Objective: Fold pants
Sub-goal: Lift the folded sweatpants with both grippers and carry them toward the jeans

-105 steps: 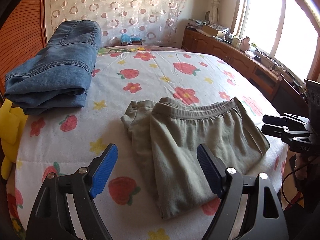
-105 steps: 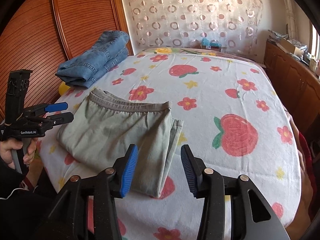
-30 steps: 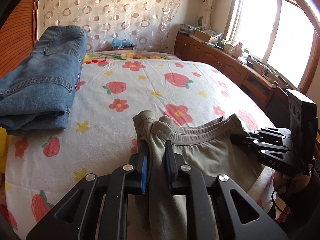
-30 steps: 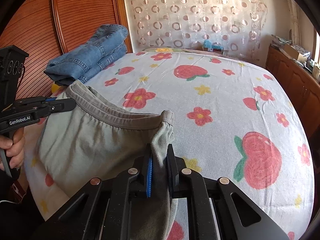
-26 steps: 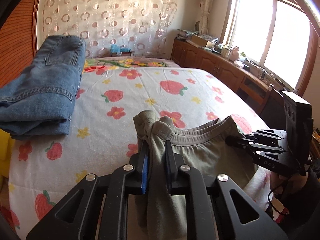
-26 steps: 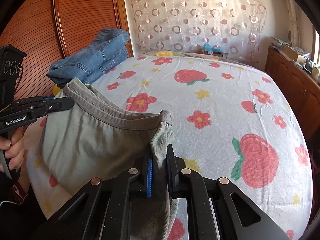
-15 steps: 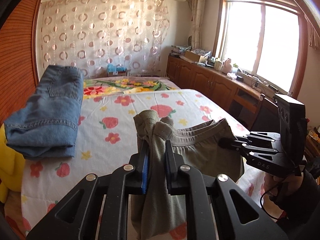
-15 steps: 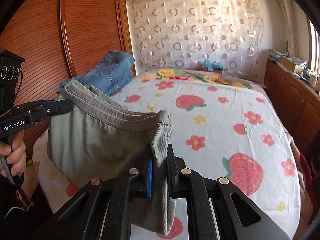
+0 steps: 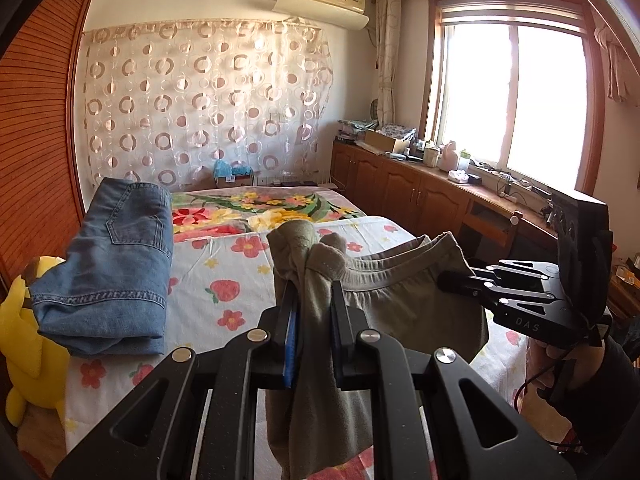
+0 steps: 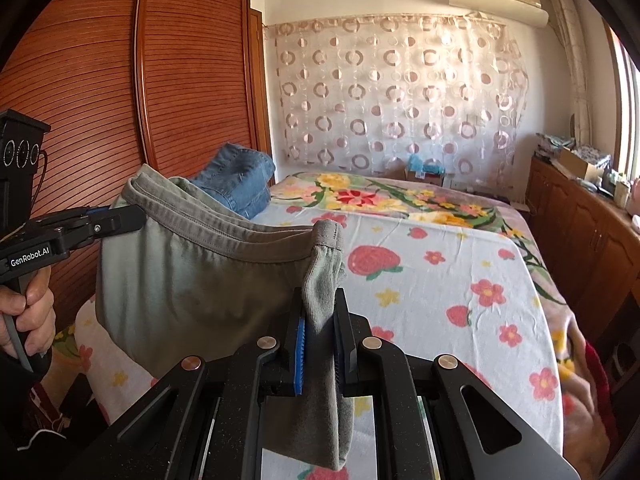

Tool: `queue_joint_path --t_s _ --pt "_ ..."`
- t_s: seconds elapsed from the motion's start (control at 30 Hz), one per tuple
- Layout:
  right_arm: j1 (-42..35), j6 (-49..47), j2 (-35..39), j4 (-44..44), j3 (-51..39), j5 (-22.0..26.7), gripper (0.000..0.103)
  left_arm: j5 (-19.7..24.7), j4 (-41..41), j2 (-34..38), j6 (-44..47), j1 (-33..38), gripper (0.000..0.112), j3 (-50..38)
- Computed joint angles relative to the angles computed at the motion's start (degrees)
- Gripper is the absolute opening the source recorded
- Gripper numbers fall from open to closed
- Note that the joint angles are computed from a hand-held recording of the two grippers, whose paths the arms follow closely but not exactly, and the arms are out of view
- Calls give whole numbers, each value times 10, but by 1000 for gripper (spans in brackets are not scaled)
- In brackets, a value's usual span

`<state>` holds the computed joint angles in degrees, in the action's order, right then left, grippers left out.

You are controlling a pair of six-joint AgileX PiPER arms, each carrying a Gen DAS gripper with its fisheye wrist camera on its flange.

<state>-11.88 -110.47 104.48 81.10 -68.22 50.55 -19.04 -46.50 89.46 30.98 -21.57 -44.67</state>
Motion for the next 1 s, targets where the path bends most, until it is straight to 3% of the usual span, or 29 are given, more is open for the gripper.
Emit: queue_joint_path --t_s 0.47,1.0 --pt "57 41 57 -37 -95 -31 11 17 81 31 -73 56 15 -17" --pt "130 191 167 -157 -314 -45 11 57 298 81 -259 152 15 -72"
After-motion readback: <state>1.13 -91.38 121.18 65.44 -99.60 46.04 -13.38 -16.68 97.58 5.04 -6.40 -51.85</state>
